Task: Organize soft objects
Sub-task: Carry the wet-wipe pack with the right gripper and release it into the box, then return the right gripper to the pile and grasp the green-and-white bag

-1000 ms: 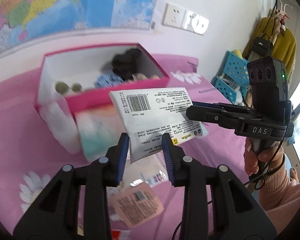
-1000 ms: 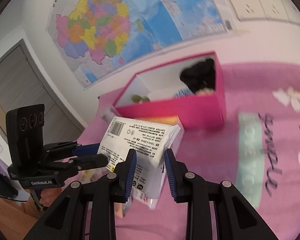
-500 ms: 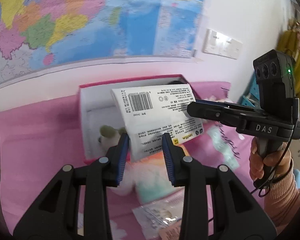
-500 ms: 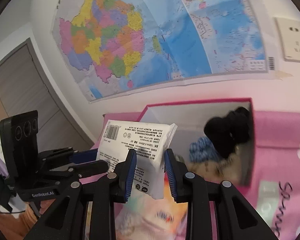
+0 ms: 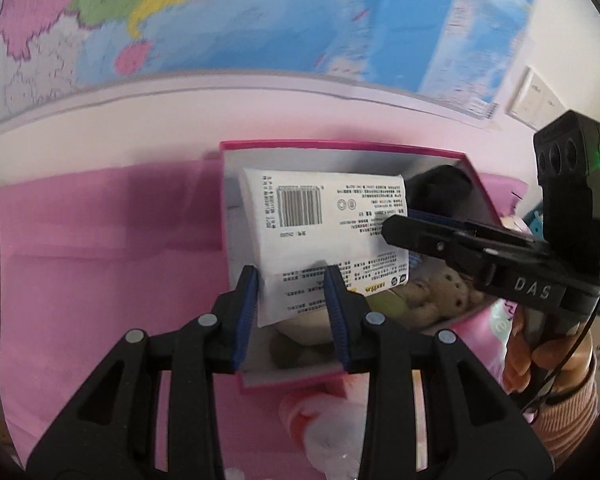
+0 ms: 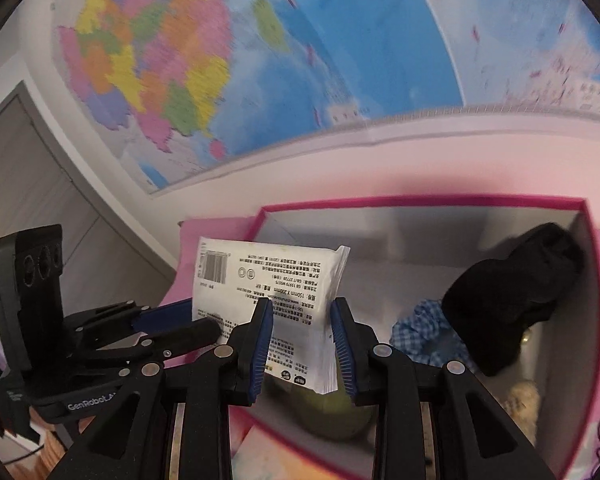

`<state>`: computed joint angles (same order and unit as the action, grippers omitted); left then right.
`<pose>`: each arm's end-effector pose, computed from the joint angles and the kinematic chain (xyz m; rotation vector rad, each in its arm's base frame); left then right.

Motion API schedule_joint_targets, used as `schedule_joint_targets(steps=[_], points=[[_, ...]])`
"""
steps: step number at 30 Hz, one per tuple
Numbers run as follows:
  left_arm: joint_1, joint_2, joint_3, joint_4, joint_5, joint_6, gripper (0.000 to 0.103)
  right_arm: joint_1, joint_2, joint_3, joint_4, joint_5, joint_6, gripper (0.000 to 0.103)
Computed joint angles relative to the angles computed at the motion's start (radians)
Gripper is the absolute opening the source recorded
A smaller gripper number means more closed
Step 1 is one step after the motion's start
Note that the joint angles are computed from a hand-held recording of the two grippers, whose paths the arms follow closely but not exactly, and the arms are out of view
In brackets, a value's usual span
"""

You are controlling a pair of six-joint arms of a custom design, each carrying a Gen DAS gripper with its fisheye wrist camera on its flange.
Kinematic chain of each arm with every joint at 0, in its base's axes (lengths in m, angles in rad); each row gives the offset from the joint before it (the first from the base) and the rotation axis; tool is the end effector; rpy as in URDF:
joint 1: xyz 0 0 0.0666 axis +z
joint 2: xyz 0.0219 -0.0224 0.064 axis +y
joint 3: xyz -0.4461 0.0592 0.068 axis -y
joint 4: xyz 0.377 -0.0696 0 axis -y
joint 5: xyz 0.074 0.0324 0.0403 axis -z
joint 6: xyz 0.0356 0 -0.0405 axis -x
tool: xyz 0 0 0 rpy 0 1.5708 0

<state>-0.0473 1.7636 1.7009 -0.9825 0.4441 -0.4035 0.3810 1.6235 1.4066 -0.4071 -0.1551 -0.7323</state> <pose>0.6020 -0.0442 0.4399 0.7114 2.4188 -0.4393 0.5272 0.2167 0.4274 0.3116 2.2797 0.7739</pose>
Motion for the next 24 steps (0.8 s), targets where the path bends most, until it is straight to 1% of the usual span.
schedule_joint_targets(steps=[2, 4, 5, 8, 10, 12, 15, 18, 21, 24], points=[[-0.001, 0.014, 0.013, 0.0, -0.014, 0.018, 0.036, -0.004, 0.024, 0.019, -0.017, 0.0, -0.003, 0.034], [0.0, 0.02, 0.022, -0.001, -0.013, 0.036, 0.036, -0.01, 0.046, 0.035, -0.026, -0.01, -0.022, 0.041], [0.001, 0.017, 0.017, 0.009, -0.013, 0.044, 0.036, -0.013, 0.057, 0.045, -0.033, -0.012, -0.029, 0.042], [-0.003, -0.008, -0.014, 0.056, -0.022, 0.049, 0.036, -0.015, 0.065, 0.048, -0.036, -0.002, -0.036, 0.044], [-0.003, -0.028, -0.04, 0.09, -0.024, 0.044, 0.036, -0.012, 0.059, 0.039, -0.034, 0.011, -0.028, 0.046], [-0.003, -0.052, -0.071, 0.13, -0.023, 0.041, 0.036, -0.009, 0.047, 0.021, -0.026, 0.011, -0.023, 0.046], [0.008, -0.088, -0.111, 0.168, 0.005, 0.038, 0.036, -0.002, 0.025, -0.009, -0.02, 0.025, -0.014, 0.046], [0.031, -0.133, -0.154, 0.198, 0.044, 0.019, 0.036, 0.004, 0.0, -0.034, -0.002, 0.034, -0.014, 0.046], [0.045, -0.175, -0.198, 0.222, 0.076, -0.001, 0.037, 0.016, -0.052, -0.085, 0.042, 0.047, -0.01, 0.046], [0.078, -0.222, -0.25, 0.223, 0.125, -0.045, 0.038, 0.037, -0.111, -0.134, 0.081, 0.052, 0.007, 0.046]])
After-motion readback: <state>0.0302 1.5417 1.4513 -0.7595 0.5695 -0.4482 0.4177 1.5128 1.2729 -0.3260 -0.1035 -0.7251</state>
